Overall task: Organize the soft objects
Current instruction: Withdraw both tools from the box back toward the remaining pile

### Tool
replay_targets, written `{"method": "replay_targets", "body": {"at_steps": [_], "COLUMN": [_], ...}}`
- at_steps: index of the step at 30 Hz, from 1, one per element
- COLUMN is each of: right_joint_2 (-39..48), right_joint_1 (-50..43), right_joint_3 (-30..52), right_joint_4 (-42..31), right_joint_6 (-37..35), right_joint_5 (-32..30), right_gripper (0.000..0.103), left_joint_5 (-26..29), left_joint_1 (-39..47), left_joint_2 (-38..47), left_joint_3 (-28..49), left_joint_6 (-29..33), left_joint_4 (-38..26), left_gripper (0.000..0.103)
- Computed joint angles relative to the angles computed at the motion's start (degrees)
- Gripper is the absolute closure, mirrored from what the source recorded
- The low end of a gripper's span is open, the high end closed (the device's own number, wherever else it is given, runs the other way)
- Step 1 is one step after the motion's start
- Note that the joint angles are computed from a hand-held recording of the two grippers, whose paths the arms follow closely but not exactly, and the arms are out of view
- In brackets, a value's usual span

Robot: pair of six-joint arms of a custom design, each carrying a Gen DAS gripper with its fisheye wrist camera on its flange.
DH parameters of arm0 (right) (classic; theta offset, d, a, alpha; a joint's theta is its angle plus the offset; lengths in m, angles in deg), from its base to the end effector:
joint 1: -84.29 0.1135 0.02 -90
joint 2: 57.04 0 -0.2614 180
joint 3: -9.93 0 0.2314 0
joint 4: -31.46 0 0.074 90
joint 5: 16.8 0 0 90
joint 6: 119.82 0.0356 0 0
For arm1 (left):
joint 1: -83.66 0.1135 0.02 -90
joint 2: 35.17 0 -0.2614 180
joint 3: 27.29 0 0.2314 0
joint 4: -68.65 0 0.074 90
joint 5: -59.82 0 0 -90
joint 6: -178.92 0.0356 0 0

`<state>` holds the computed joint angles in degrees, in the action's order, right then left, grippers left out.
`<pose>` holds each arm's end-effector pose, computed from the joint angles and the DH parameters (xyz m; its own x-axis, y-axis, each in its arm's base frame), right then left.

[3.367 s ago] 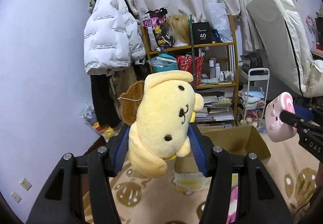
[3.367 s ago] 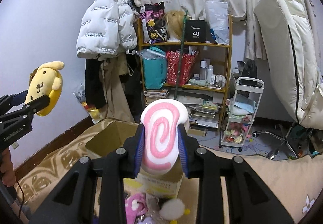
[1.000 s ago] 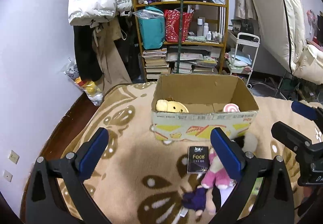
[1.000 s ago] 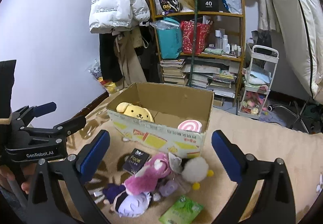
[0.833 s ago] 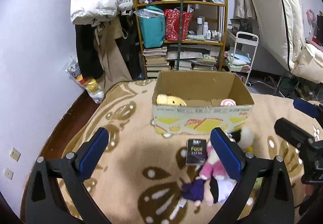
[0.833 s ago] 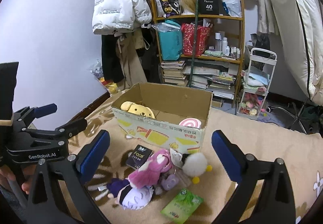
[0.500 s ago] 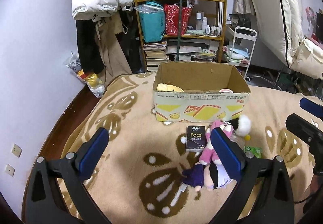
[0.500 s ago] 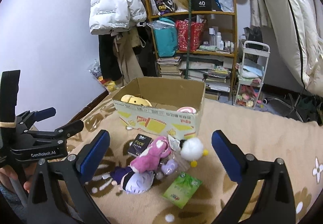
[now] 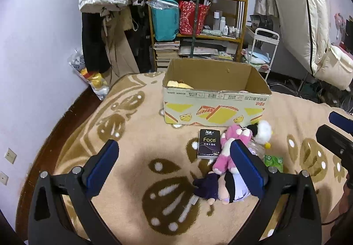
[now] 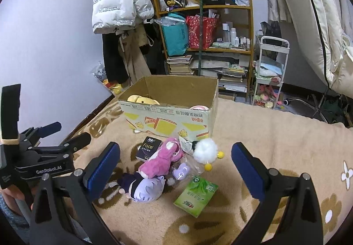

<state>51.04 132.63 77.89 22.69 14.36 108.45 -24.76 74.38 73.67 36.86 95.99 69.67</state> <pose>0.2452 0.2447 0.1352 -0.6086 0.1722 -0.7746 0.0924 0.9849 0.1464 0.3430 -0.0595 0.1226 -0.6482 0.2301 -0.7259 0.3101 0.9504 0.0243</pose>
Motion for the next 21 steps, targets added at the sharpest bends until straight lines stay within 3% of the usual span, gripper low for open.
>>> {"method": "replay_targets", "body": {"at_steps": [5,21], "right_joint_2": [1.9,5.8], "right_joint_1": [-1.6,-6.5], "right_joint_3": [0.7,1.9], "right_joint_4": [-0.6,-1.5], "right_joint_6": [0.9,4.9], "right_joint_5": [-1.9,-9.1], "right_gripper": [0.0,0.0], "left_joint_5": [2.6,1.9], "left_joint_1": [-0.2,-4.1], "left_joint_2": [4.6,11.9], "left_joint_3": [3.1,8.3], "left_joint_6": [-0.7,-0.4], "left_joint_4": [-1.9,-6.5], "left_gripper": [0.003,0.003]}}
